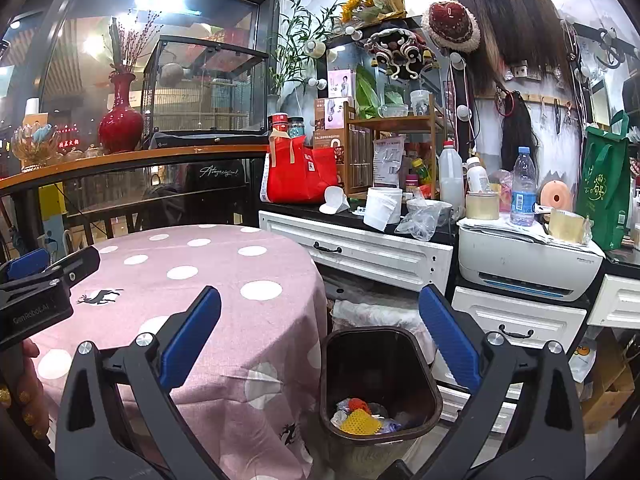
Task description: Collect trash
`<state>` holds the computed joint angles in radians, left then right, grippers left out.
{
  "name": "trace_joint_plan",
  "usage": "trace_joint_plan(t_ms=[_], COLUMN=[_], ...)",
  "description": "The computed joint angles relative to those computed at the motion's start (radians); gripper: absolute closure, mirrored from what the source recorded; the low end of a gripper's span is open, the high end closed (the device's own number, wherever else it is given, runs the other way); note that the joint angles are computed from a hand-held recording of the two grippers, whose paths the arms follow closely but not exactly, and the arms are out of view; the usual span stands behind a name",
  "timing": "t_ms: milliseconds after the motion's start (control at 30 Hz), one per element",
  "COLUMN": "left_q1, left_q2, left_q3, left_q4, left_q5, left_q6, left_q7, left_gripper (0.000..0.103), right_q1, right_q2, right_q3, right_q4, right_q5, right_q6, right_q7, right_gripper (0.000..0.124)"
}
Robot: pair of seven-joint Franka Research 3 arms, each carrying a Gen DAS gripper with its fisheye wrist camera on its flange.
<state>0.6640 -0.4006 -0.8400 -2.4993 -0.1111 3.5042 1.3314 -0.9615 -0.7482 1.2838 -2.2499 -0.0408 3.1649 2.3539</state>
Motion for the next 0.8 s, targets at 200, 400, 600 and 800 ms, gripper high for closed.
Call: trace_joint_plan(t_ms=[200,400,600,800], left_q1=[-0.006,-0.022,-0.016,0.007], left_q2=[0.000,0.006,-0.002,-0.010], left_q3=[0.002,0.015,0.009,-0.011], left_q4=[-0.001,-0.003,-0.005,-0.006], left_q5=[0.011,0.014,0.015,0.028], left_q6=[-0.007,-0.009,-0.014,-0.011], left_q7=[-0.006,-0.005,-0.012,-0.018], left_gripper=[0.006,0.006,0.006,0.006], right_q1=[-0.002,-0.002,-0.003,-0.002], right_q2=[0.000,0.002,0.004,0.007], right_q3=[0.003,0.004,0.006,0.006], right_q4=[0.005,0.006,0.006,0.008], right_q5=[-0.002,-0.005,-0.006,-0.007], right_q6=[-0.006,-0.010,-0.008,-0.012], right_q7=[0.003,0.003,0.003,0.002], right_gripper=[0.026,0.026,0.026,0.026])
